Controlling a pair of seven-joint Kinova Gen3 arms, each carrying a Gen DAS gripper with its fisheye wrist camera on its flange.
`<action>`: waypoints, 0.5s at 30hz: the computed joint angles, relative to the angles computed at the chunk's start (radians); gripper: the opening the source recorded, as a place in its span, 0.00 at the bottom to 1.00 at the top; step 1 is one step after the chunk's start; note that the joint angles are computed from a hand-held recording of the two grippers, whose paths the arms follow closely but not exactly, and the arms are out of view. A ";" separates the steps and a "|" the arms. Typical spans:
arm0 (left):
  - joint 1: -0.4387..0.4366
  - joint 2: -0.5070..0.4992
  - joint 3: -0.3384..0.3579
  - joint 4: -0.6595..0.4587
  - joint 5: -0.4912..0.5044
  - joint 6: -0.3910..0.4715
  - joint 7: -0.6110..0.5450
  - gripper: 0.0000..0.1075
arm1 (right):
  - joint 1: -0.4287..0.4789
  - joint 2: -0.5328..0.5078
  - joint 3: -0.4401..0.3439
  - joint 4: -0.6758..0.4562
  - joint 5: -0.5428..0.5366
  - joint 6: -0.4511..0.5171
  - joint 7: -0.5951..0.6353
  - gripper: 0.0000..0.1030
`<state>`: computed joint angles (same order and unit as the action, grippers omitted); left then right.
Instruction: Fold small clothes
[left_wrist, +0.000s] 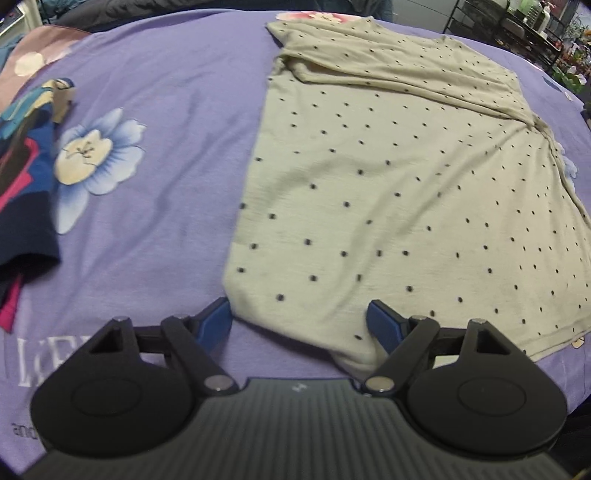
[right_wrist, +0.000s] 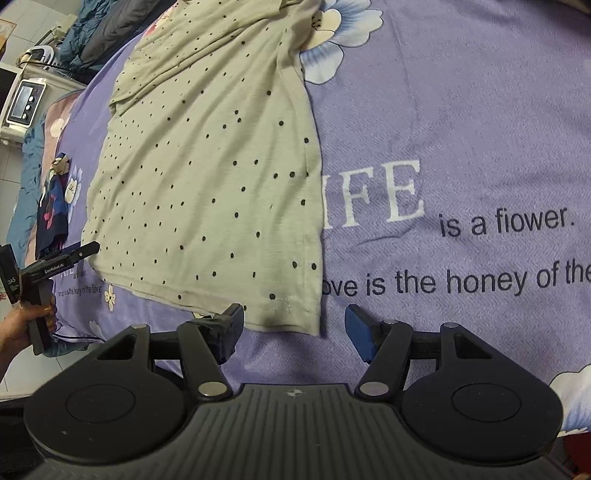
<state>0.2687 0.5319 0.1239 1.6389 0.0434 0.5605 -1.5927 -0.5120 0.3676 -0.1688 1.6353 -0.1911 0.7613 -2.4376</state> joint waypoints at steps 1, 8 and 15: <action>0.023 0.002 -0.015 0.001 -0.017 -0.008 0.014 0.74 | -0.007 0.001 0.005 0.001 0.005 -0.001 -0.014 0.98; 0.016 0.004 -0.002 -0.024 -0.005 0.018 0.034 0.51 | 0.021 0.005 -0.009 0.033 -0.038 -0.059 -0.014 0.98; -0.019 0.011 0.030 -0.043 0.031 0.047 -0.016 0.26 | 0.070 0.029 -0.044 0.035 -0.125 -0.092 0.062 0.77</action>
